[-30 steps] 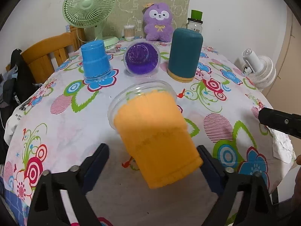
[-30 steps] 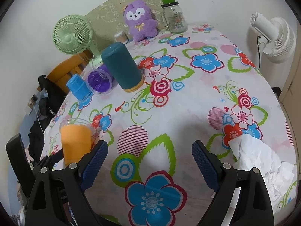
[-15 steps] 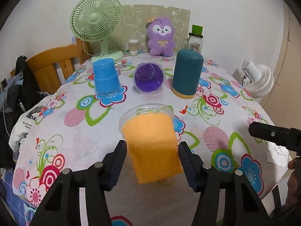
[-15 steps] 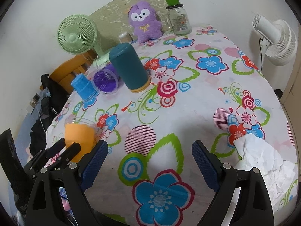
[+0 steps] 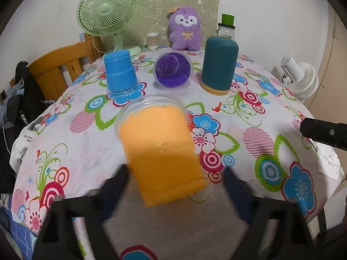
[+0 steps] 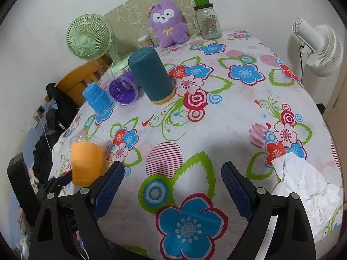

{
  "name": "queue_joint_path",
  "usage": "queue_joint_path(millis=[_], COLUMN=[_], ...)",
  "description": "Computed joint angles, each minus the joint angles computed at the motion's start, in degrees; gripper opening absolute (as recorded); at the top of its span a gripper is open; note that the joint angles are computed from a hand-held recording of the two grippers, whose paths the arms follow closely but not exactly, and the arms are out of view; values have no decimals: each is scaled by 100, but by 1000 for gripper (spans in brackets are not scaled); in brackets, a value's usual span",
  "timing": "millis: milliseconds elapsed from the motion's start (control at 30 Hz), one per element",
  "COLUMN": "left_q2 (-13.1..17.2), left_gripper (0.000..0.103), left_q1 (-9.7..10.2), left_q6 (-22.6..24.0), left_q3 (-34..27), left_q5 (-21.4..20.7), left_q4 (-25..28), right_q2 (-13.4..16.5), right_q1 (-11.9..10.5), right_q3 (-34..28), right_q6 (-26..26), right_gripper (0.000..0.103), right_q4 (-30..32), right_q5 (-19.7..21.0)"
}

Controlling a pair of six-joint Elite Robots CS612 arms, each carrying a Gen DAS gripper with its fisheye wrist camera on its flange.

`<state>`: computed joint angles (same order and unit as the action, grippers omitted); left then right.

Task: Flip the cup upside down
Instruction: 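Rotate the orange cup rim-down with the left tool and lower it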

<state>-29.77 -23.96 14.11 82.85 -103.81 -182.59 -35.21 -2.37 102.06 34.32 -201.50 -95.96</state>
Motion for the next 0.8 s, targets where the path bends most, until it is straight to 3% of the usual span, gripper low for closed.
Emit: queue_joint_path(millis=[67,433,800], left_q2=[-1,-119,-287], left_gripper=[58,57,58], left_q1=[15,125,164], left_q6=[-11,-267,-248], left_q3=[-30,10,118], left_q5=[-30,-188,-341], left_q4=[72,-510,-730], right_q2=[3,42,30], right_q1=[0,19,43], right_q3=[-12,-127,-112], right_q6=[12,-96,-138], right_gripper=[93,93,93], right_q4=[14,103,75], right_q5=[-7,83,64])
